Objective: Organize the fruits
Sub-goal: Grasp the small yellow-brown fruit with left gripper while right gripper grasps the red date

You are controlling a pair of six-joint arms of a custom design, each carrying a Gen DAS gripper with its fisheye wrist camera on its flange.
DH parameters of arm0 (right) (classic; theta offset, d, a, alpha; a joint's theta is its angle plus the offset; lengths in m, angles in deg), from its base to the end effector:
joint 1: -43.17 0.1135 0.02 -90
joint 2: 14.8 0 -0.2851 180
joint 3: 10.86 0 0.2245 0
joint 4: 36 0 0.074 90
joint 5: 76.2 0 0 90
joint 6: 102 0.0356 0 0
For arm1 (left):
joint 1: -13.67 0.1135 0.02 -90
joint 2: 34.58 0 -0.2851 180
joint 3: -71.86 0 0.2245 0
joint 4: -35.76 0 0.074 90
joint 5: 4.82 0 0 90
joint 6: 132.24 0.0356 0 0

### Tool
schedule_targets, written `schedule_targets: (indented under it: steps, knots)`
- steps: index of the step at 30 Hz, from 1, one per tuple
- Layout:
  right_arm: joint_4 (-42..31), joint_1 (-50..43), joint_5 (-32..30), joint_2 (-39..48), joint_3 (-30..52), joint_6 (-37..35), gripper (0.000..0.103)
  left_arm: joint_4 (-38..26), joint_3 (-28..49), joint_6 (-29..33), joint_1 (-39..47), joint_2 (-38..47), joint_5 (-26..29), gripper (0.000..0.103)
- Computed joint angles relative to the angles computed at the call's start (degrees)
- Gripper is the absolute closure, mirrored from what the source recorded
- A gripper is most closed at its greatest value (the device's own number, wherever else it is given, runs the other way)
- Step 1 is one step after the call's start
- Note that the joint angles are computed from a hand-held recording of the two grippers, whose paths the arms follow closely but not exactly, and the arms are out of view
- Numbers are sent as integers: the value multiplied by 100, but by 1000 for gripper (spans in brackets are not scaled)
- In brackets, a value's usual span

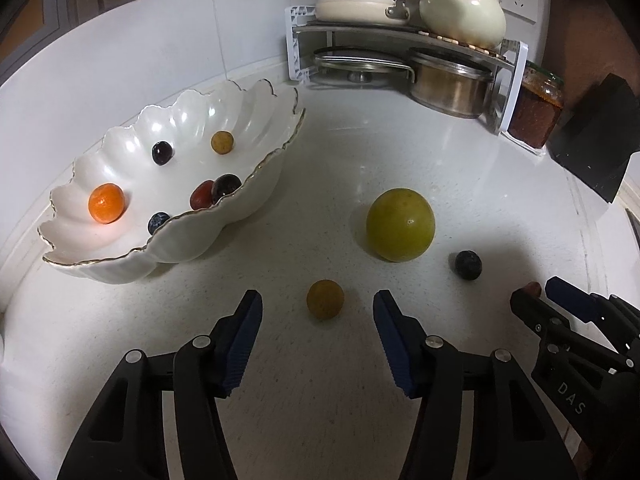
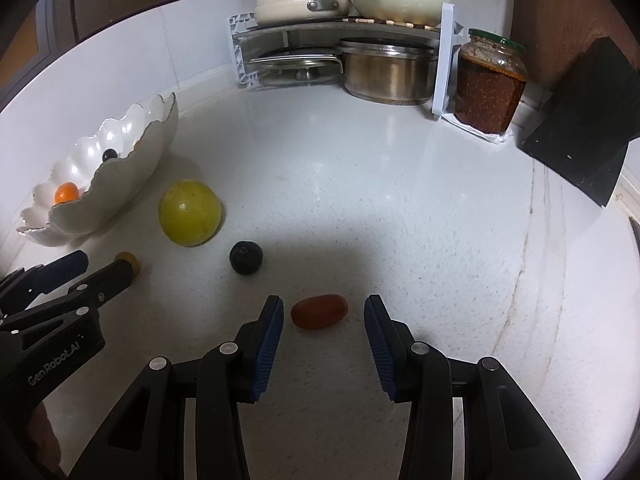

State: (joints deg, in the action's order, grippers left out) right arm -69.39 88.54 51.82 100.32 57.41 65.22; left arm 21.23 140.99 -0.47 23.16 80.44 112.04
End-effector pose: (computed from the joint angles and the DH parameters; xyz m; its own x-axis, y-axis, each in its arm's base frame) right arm 0.2347 0.2065 0.1073 -0.6284 0.4571 -0.6295 0.5674 0.8228 0.0310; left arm 0.3469 0.0417 0.1187 -0.5912 0.5037 -0.6299 0.6258 0.7792 0.0358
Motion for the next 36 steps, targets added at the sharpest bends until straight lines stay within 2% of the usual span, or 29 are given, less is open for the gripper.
schedule_targets:
  steps: [8,14,17,24,36]
  knots:
    - [70,-43,-24,63,5,-107,60,43,82,-67,-88,122,-98,52]
    - [16,-67,22,104,50,-164,61,-8,194,-92,-177,240,-166,60]
    - [-39,-55,53,146,101,-203,67,-109,266,-100,-210,301,-179,65]
    - [53,-54,57,132,73,-312,74,-351,401,-80,-254,399,-218,80]
    - [227,45,106,-21,-46,-336,75,-240,119,5,-119,86,-107,80]
